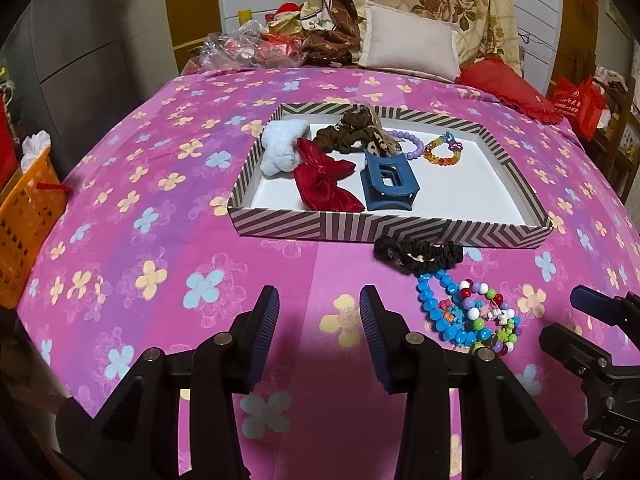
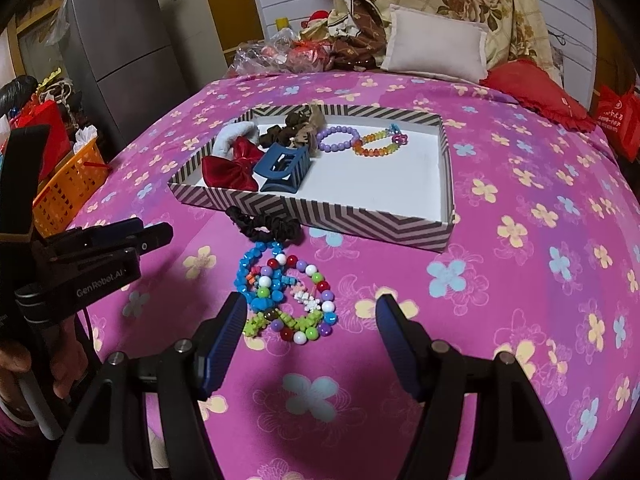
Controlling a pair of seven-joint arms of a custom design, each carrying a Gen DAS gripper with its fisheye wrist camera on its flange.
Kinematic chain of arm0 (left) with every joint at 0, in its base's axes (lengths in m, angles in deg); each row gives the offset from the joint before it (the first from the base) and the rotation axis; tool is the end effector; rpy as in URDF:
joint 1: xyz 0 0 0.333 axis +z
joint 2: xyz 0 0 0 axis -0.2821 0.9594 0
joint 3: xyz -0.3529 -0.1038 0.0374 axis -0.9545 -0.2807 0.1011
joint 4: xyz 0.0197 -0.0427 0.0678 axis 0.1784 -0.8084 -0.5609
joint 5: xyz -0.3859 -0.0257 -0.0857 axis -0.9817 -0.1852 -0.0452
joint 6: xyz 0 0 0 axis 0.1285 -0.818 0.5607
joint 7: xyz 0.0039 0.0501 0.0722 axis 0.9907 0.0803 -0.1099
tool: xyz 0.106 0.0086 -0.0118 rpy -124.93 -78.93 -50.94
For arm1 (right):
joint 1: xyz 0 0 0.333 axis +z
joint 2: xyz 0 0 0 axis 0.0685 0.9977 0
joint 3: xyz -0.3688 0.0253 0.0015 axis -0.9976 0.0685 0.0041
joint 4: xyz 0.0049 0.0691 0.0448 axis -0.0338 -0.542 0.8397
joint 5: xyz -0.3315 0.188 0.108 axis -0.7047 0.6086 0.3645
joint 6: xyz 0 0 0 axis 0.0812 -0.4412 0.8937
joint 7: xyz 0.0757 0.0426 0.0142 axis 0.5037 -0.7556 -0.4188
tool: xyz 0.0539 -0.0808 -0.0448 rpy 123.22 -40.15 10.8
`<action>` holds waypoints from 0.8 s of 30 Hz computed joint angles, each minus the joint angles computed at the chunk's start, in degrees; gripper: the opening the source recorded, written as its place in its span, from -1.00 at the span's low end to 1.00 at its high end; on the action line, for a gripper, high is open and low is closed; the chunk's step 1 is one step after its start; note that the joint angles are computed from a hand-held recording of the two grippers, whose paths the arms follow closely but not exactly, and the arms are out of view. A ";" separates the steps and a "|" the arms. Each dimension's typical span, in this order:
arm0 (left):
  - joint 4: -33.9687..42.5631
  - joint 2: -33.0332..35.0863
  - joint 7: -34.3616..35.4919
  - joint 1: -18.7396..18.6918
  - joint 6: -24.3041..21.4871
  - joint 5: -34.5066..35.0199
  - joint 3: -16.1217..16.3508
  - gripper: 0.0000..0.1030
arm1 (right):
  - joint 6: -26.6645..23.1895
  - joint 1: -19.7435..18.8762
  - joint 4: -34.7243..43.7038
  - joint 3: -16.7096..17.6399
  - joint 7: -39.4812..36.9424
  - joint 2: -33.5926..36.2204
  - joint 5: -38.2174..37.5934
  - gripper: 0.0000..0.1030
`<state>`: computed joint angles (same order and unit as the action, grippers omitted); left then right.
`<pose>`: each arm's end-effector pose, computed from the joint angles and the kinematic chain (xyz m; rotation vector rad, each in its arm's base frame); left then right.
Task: Organize jewelry
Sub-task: 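Release the blue claw clip in the tray and withdraw both tools, then grasp the black scrunchie with the left tool while the right tool grasps a bead bracelet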
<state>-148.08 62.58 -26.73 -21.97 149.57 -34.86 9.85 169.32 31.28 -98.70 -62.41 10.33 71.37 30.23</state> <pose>0.3849 -0.2408 0.5288 -2.0857 1.4257 -0.5032 0.4375 0.1502 0.5238 -2.1594 1.1213 -0.2178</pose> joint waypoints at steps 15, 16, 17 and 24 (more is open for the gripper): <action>-1.90 1.26 5.85 0.56 8.59 -9.52 2.37 -0.17 | 0.88 0.84 0.41 0.73 -2.57 1.85 0.74 0.12; -1.72 1.62 6.43 0.50 9.00 -10.33 2.71 -0.17 | 1.05 0.76 0.45 1.00 -2.54 2.05 0.66 0.12; -1.66 1.94 6.77 0.54 9.69 -11.11 3.04 -0.17 | 0.99 0.76 0.61 1.11 -2.53 2.33 0.77 0.12; -1.23 5.47 9.20 0.07 16.59 -20.56 6.29 -0.17 | 0.06 -0.06 1.32 1.40 -3.68 3.35 2.92 0.13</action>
<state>-149.31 68.05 -17.53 -21.89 166.15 -55.42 16.14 169.39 31.22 -97.38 -61.01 6.65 74.72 33.15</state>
